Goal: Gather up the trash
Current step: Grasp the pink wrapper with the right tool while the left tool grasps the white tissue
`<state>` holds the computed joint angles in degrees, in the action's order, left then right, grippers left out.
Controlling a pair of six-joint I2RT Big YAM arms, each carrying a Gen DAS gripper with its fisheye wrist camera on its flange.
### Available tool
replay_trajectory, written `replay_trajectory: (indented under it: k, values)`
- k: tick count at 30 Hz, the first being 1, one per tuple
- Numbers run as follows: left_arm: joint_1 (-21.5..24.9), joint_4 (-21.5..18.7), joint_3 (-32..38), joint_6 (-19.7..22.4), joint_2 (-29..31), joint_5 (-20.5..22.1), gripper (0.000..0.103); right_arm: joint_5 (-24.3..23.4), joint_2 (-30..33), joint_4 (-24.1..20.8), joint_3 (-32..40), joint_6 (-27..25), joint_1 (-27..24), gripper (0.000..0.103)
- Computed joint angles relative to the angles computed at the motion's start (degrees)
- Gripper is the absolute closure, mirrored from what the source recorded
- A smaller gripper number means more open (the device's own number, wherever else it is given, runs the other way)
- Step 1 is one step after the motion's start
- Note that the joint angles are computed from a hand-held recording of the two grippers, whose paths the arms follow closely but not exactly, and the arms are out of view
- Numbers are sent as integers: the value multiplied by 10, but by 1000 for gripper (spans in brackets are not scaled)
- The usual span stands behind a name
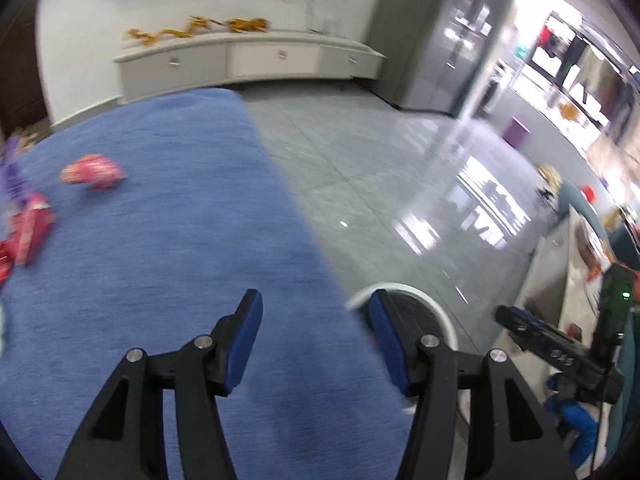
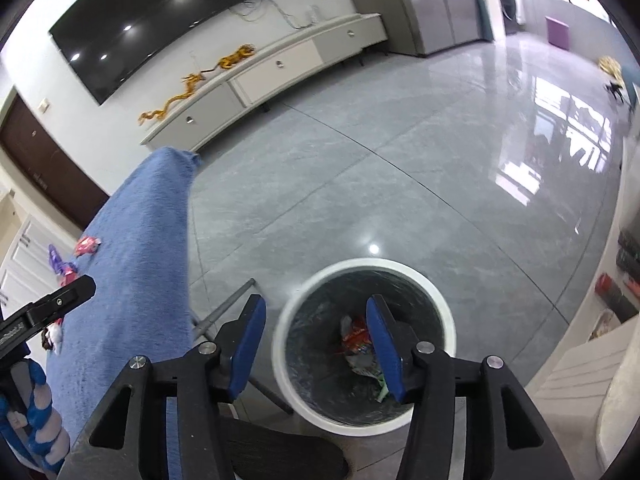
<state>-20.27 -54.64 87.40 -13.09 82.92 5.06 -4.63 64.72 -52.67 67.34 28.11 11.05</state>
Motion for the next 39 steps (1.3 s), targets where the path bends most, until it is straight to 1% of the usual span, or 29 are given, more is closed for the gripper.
replay_trajectory:
  k: [1,3,4,5,7,9,11,13,15,16,18,20,21,22,24,25,28,29,32,36,37,38,39]
  values:
    - [11,4,-8,0,-8,-7,48,3,4,-1,6,-1,7,51]
    - [40,17,-29,2,-29,-32,42,9,16,-3,25,-4,26,50]
    - [54,27,-43,1,-42,-51,37,11,23,-5,34,-7,35,49]
    - [67,33,-52,0,-50,-62,36,14,32,-8,45,-10,45,49]
    - [98,43,-69,-3,-64,-74,36,22,51,-14,69,-17,67,49]
    - [144,50,-88,-11,-77,-78,36,30,74,-22,100,-26,89,49]
    - [180,51,-99,-15,-84,-78,36,35,93,-25,127,-34,107,46]
    - [220,54,-112,-6,-89,-87,36,39,119,-29,163,-47,130,42]
    - [245,58,-119,1,-91,-93,36,42,146,-35,198,-61,145,39]
    - [268,60,-124,3,-92,-88,36,44,159,-38,214,-67,153,37]
    - [289,60,-126,0,-92,-80,36,42,193,-43,255,-83,170,36]
    - [313,62,-125,-2,-84,-57,36,37,224,-47,291,-95,183,32]
    - [324,62,-123,-4,-79,-38,36,34,250,-51,321,-106,192,32]
    - [324,60,-122,-9,-78,-26,36,31,262,-54,337,-113,195,32]
    - [332,62,-117,-9,-70,-2,36,22,308,-60,392,-133,209,31]
    - [332,62,-112,-9,-63,7,36,17,324,-61,410,-141,212,29]
    - [334,65,-110,-4,-54,27,36,2,392,-70,498,-173,226,24]
    - [331,64,-108,-3,-51,28,36,-2,416,-78,529,-182,231,23]
    - [328,66,-108,3,-45,31,37,-11,490,-113,633,-213,243,20]
    - [328,73,-113,1,-40,35,38,-7,591,-177,781,-257,252,20]
    - [328,76,-115,-1,-39,37,39,-5,611,-191,810,-267,253,20]
    - [328,80,-117,-1,-40,35,41,-3,641,-214,856,-282,256,20]
    - [327,83,-118,-1,-39,32,42,0,654,-222,873,-291,258,20]
